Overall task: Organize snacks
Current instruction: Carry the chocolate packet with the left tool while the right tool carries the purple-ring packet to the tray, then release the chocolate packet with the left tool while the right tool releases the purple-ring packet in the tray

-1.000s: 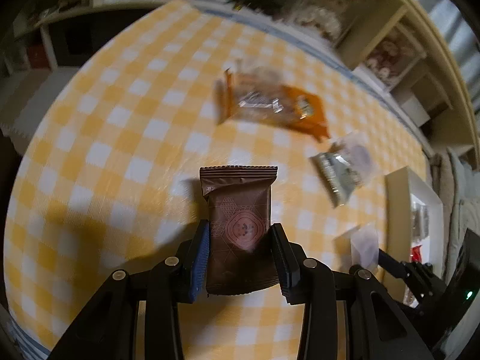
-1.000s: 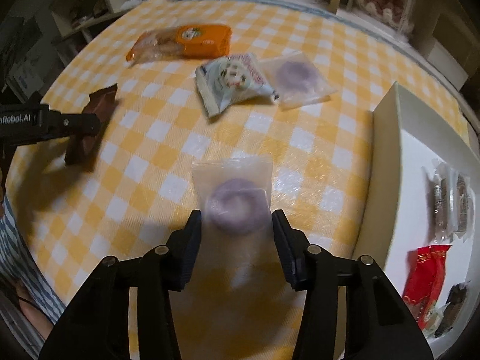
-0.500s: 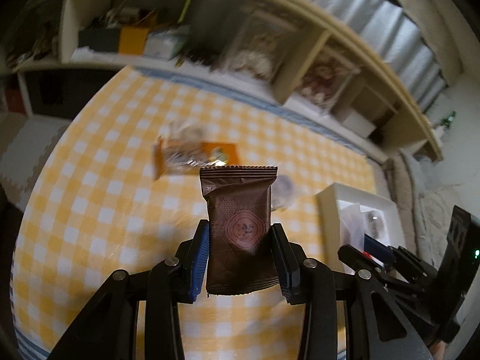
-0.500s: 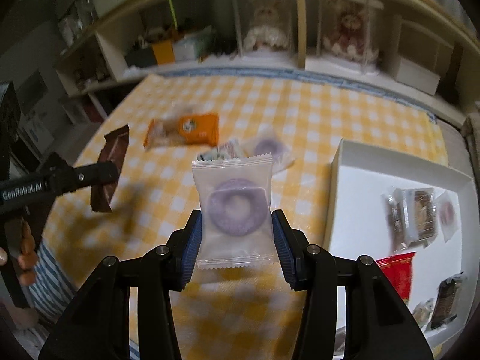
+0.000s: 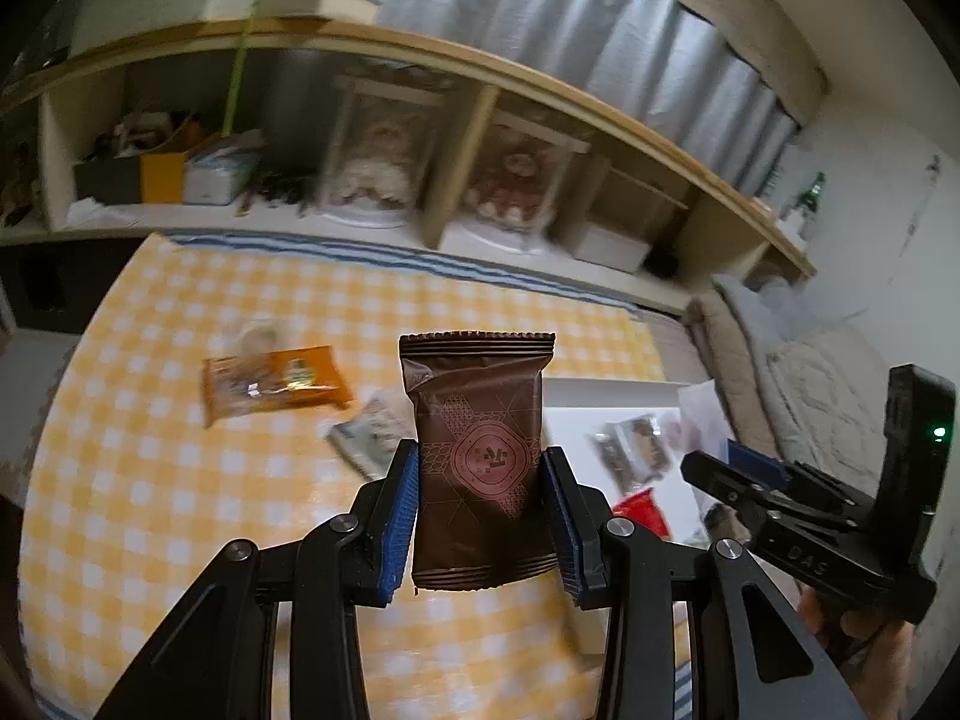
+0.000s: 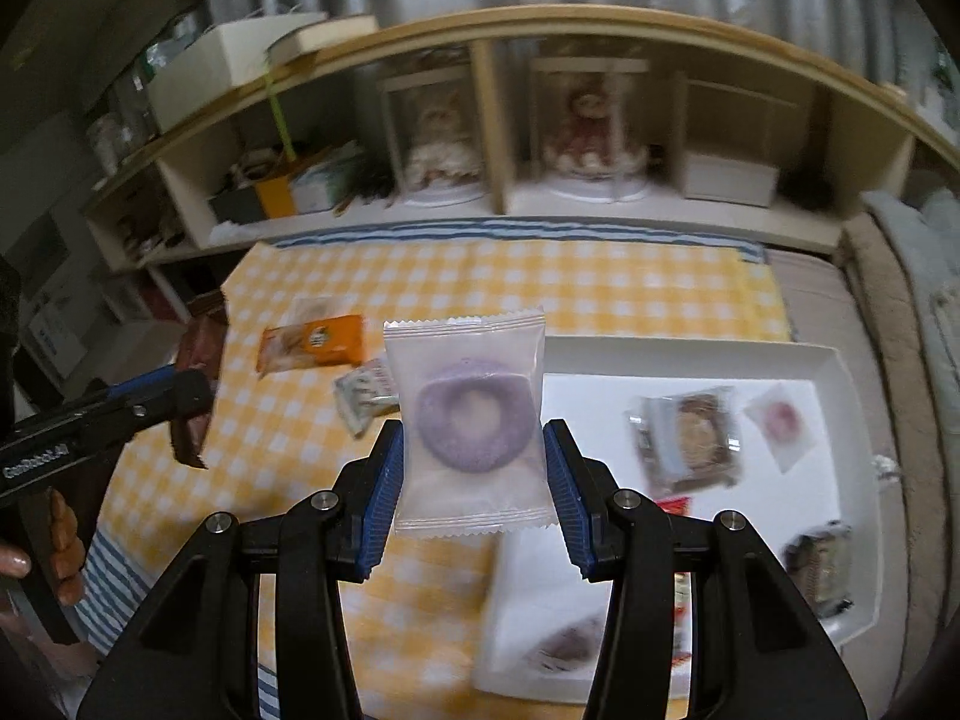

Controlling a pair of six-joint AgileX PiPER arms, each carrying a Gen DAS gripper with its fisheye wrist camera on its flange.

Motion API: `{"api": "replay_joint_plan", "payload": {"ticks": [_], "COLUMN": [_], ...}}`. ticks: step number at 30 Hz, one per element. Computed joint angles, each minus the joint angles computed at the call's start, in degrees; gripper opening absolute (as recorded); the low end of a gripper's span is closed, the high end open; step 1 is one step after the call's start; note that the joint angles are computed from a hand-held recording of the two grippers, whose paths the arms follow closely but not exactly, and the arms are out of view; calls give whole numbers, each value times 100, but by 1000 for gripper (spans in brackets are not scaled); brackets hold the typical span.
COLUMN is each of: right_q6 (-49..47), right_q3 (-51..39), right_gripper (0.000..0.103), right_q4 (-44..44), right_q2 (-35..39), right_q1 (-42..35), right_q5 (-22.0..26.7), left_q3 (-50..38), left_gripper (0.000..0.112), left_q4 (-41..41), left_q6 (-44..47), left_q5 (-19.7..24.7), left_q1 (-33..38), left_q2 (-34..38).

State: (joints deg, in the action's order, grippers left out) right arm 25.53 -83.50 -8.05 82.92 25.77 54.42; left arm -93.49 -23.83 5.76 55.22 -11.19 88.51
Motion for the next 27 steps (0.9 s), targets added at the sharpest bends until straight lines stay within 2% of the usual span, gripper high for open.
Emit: {"api": "replay_joint_plan", "payload": {"ticks": [10,18,27], "right_q6": [-484,-1147,-1802], "right_q3": [528,1055,1448], "right_gripper": [47,48,48], "right_q4": [276,643,1162], "right_q2": [-549,-729,-512], "right_q1": [-1040,-1952,-2821], "right_q5": [84,47,-79], "left_q3": [-691,-1808,-2861], "left_gripper": [39,39,39], "left_q4": [322,755,968], "left_q6": [-474,-1221,-1778], "left_q5": [37,164,446], "left_q1": [-981,-1769,-2070], "left_q2": [723,1938,3095]}}
